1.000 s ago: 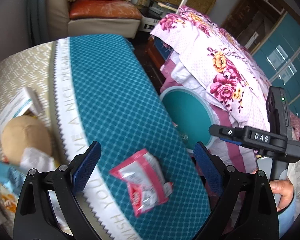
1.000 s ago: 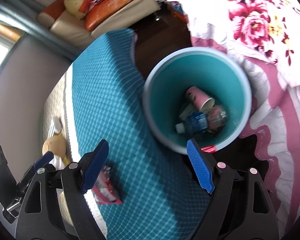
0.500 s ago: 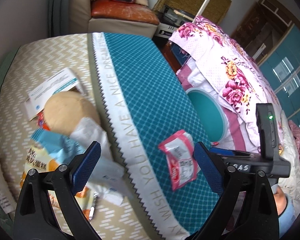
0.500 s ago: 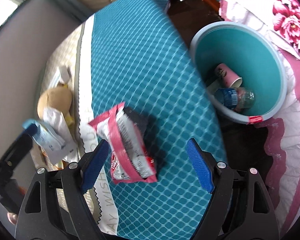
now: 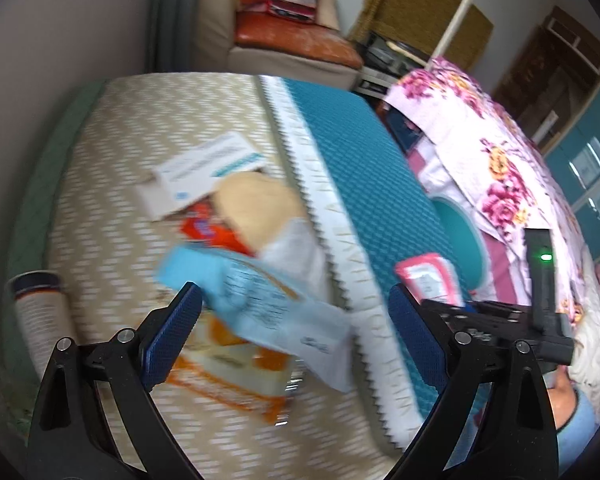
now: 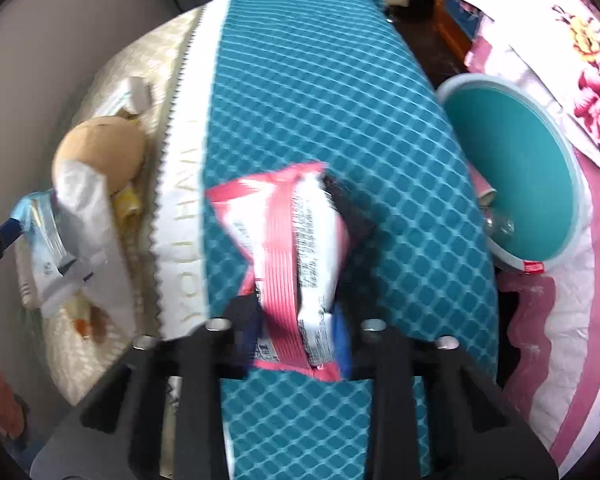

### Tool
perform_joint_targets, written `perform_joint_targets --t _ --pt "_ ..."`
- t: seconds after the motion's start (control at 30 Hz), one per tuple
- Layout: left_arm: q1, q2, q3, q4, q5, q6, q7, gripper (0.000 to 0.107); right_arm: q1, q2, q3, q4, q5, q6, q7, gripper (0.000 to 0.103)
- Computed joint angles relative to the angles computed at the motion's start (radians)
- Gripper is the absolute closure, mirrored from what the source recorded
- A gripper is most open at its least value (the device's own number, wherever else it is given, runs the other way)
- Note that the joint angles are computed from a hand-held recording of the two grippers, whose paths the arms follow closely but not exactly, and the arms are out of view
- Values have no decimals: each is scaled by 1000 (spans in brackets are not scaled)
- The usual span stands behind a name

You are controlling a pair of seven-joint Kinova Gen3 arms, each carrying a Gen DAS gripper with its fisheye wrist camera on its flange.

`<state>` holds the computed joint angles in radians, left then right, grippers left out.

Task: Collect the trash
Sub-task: 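Grasp the pink snack wrapper with the right tool while the left tool grasps the white yogurt bottle, then carry the wrapper and yogurt bottle toward the teal bin with both tools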

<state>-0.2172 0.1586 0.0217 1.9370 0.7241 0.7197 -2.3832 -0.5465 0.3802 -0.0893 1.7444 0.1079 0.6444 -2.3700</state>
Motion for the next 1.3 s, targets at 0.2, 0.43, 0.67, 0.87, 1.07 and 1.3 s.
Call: perform_joint_targets --t 0.2,0.43,0.67,0.87,1.07,1.3 --pt "-60 -29 -63 16 -70 -48 33 13 -32 -11 -1 -28 38 11 -11 84" --pt "-128 14 -103 5 -202 -87 145 13 -36 0 -20 -89 27 35 27 84" --pt "-205 74 -81 -2 -181 -67 136 20 -48 5 -15 -114 23 44 36 84" --pt "-219 122 -58 -13 -199 -60 166 54 -38 -1 -16 -113 9 34 38 84" --pt "-234 69 -47 4 -173 -85 158 55 -16 -16 -20 -87 -7 7 61 84" --pt "-196 -25 -43 -4 -84 -32 78 55 18 -42 -22 -39 -34 -53 85 84"
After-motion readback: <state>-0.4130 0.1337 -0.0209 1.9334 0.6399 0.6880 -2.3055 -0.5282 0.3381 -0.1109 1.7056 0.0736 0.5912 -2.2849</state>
